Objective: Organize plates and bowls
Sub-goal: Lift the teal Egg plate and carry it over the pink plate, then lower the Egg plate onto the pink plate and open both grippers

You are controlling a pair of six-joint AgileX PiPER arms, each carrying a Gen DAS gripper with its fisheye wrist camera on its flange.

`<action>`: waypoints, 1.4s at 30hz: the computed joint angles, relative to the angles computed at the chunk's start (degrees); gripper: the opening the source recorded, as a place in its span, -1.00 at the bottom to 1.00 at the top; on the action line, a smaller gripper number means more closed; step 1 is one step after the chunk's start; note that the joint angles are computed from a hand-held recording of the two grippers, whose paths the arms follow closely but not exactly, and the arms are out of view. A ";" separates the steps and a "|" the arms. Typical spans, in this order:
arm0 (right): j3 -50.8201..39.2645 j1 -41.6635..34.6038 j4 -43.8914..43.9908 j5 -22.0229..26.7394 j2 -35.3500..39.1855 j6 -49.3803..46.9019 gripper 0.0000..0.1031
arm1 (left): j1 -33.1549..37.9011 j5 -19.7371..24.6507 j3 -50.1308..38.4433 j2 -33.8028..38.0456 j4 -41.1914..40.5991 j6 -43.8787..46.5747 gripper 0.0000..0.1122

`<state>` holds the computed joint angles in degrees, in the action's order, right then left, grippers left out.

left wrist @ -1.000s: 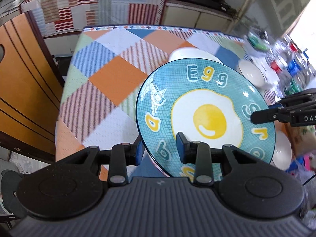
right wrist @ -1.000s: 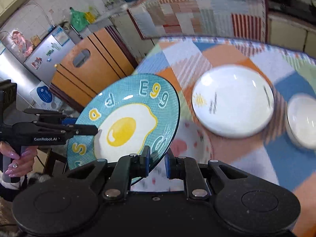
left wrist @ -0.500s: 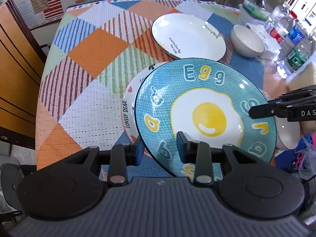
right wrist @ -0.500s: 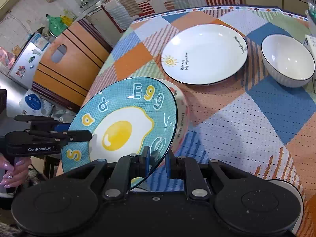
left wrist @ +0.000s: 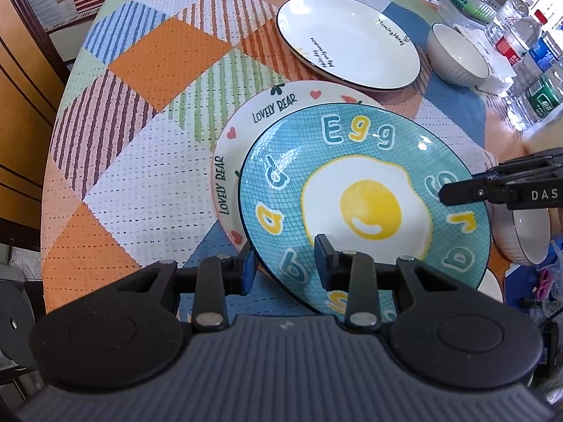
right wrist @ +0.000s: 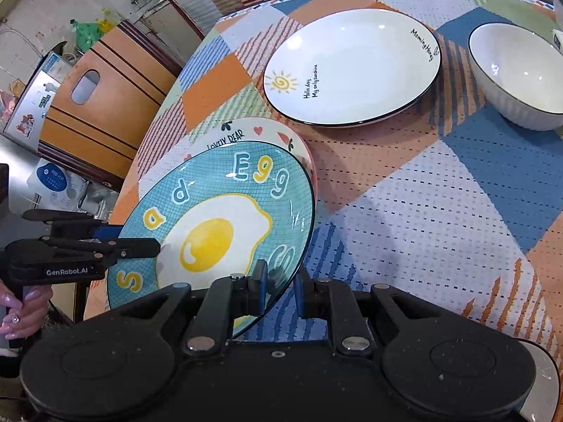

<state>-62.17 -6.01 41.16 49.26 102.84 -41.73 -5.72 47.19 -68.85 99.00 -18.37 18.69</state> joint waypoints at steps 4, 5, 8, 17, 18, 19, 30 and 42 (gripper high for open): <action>-0.40 1.37 -0.93 -1.31 0.49 1.01 -0.61 | 0.78 0.27 -0.47 1.19 -0.13 -0.31 -0.43; -0.10 2.10 -1.42 -2.08 0.28 1.55 -0.61 | 0.99 0.34 -0.60 1.55 -0.25 -0.37 -0.43; 0.89 3.65 -2.90 -3.98 -0.44 2.73 -0.59 | 0.65 -0.17 -0.69 1.92 1.31 -1.48 -0.43; 6.47 15.02 -19.83 -19.99 -5.32 15.69 -0.47 | -2.28 -2.97 0.11 3.05 8.19 -5.76 -0.43; 6.57 15.23 -20.82 -20.66 -5.37 16.18 -0.47 | -2.27 -3.07 0.11 3.11 8.18 -5.79 -0.43; 7.01 15.68 -22.04 -21.70 -5.58 17.21 -0.46 | -2.17 -3.10 0.04 3.26 7.98 -5.72 -0.44; 9.69 21.18 -40.43 -26.45 -6.30 33.83 -0.33 | -0.29 -0.33 -1.12 1.66 5.19 -4.46 -0.47; 9.84 15.83 -25.44 -19.49 -22.62 21.67 -0.24 | 1.40 4.56 -2.44 -7.41 1.60 -1.00 -0.47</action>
